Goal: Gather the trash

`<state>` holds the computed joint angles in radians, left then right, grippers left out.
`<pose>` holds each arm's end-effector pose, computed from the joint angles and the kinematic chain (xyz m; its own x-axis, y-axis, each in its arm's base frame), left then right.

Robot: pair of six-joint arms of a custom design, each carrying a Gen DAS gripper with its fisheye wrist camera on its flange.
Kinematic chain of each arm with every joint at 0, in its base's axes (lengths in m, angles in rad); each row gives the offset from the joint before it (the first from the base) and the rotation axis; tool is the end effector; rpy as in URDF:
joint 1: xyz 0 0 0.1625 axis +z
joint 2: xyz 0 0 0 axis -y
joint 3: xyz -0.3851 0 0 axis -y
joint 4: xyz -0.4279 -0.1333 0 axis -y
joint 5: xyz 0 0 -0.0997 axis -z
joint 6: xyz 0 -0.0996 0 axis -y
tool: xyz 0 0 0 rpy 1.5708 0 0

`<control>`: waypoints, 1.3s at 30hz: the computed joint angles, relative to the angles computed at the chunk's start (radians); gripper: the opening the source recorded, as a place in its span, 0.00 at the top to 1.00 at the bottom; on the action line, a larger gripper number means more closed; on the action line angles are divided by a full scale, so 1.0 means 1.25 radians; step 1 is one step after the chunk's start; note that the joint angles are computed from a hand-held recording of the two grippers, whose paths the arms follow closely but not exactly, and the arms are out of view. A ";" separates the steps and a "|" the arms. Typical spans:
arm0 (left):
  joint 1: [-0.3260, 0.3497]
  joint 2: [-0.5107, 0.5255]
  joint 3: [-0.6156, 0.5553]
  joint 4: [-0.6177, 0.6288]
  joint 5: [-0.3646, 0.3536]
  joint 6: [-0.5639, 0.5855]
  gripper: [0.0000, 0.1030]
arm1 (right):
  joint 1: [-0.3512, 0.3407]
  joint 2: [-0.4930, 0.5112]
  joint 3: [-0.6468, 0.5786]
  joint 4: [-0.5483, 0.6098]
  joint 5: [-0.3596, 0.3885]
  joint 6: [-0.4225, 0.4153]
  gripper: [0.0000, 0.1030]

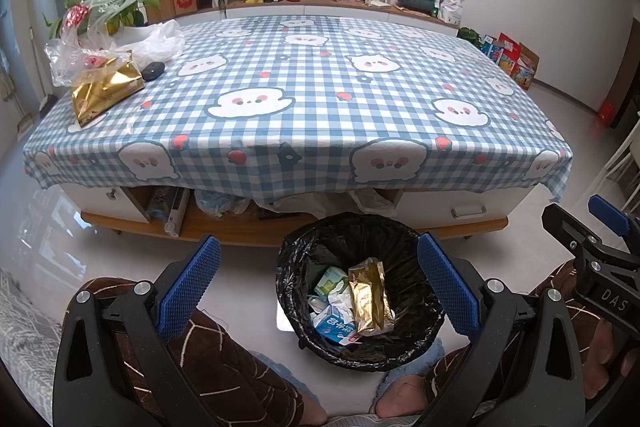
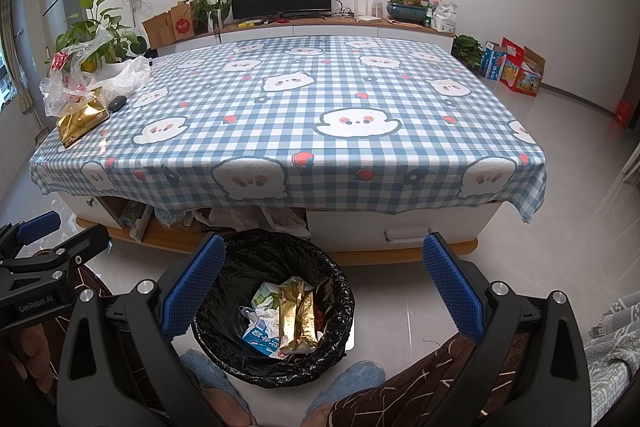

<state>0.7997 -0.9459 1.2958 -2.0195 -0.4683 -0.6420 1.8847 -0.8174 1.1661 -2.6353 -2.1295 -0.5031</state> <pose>-0.3501 -0.6790 0.2932 -0.7237 -0.2260 -0.6521 0.3249 0.7221 -0.6107 0.3224 -0.7325 0.2989 -0.6883 -0.2856 0.6668 -0.6448 0.6620 -0.3821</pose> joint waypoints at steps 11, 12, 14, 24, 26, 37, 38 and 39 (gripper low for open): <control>0.000 0.000 0.000 0.002 0.001 -0.001 0.06 | 0.000 0.000 0.000 -0.001 0.000 0.000 0.08; 0.000 0.000 0.000 0.002 0.001 -0.002 0.06 | 0.000 0.000 0.001 -0.001 0.000 0.000 0.08; 0.000 0.001 -0.001 0.001 0.001 -0.002 0.06 | 0.000 -0.001 0.001 0.000 0.001 0.000 0.08; 0.000 0.000 0.000 0.003 0.000 -0.001 0.06 | -0.002 0.000 -0.002 0.001 0.001 0.000 0.08; 0.000 -0.001 0.000 0.006 0.002 -0.005 0.06 | -0.001 0.000 -0.001 0.001 0.000 0.000 0.08; 0.006 -0.002 -0.009 0.039 -0.002 -0.035 0.06 | -0.003 0.000 -0.002 0.001 0.000 -0.002 0.08; 0.005 -0.002 -0.008 0.039 0.001 -0.037 0.06 | -0.002 0.000 -0.002 0.001 0.000 -0.002 0.08; 0.005 -0.005 -0.004 0.031 0.000 -0.033 0.06 | -0.002 0.000 -0.001 0.000 0.000 -0.001 0.08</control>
<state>0.8064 -0.9517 1.2911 -1.9812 -0.4689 -0.6828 1.8821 -0.8172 1.1645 -2.6348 -2.1293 -0.5038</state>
